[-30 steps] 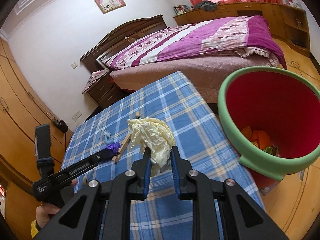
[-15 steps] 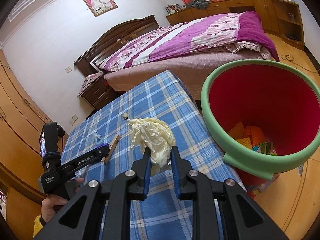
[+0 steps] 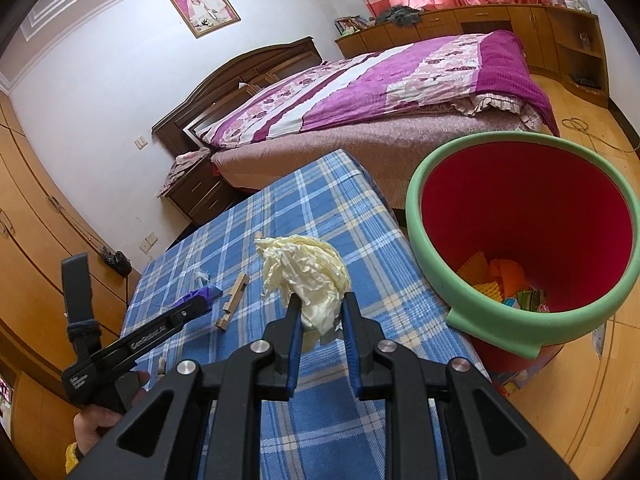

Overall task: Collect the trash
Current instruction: 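Carry the purple package and white plastic with both tools over the red bucket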

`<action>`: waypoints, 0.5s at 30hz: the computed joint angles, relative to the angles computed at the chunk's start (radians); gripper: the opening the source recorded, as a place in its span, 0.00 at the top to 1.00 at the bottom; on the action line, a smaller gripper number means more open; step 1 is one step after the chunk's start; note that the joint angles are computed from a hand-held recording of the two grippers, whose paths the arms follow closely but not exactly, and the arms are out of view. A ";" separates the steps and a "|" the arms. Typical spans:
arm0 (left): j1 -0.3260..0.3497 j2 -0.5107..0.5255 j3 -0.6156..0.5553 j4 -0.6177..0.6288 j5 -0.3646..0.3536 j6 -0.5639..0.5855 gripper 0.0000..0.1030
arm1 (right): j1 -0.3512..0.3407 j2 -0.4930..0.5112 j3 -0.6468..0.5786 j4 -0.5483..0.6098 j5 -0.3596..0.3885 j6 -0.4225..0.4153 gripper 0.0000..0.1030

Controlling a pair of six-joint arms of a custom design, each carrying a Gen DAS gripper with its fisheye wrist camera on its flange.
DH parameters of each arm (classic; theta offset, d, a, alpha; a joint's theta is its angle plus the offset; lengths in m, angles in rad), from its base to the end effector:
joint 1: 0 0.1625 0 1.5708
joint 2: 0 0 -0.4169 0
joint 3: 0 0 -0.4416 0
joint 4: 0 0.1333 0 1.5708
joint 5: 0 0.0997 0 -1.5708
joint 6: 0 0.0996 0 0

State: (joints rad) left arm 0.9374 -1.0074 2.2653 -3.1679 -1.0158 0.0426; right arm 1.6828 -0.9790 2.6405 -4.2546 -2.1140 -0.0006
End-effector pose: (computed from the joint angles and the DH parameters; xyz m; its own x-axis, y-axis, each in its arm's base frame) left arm -0.1348 -0.4975 0.0482 -0.7643 0.3938 -0.5106 0.5912 0.7440 -0.3113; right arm 0.1168 -0.3062 0.1093 -0.9000 0.3423 0.2700 -0.0588 0.5183 -0.8531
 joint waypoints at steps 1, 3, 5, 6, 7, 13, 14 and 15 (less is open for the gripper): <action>-0.005 -0.011 0.009 -0.001 -0.005 0.000 0.34 | 0.008 0.001 -0.001 0.000 -0.007 0.002 0.80; -0.016 -0.030 0.026 -0.004 -0.011 0.000 0.34 | 0.021 0.002 0.000 -0.005 -0.017 0.003 0.80; -0.029 -0.046 0.042 -0.008 -0.015 0.003 0.34 | 0.037 0.003 0.002 -0.014 -0.031 0.005 0.80; -0.037 -0.054 0.050 -0.009 -0.018 0.004 0.34 | 0.044 0.002 0.004 -0.017 -0.036 0.006 0.80; -0.044 -0.063 0.057 -0.011 -0.022 0.005 0.34 | 0.052 0.001 0.006 -0.022 -0.042 0.006 0.80; -0.088 -0.103 0.096 -0.021 -0.051 0.002 0.34 | 0.086 0.003 0.025 -0.071 -0.075 0.007 0.80; -0.096 -0.110 0.101 -0.019 -0.057 -0.001 0.34 | 0.091 0.003 0.029 -0.082 -0.081 0.008 0.80; -0.101 -0.114 0.104 -0.017 -0.062 -0.002 0.34 | 0.096 0.002 0.035 -0.092 -0.087 0.009 0.80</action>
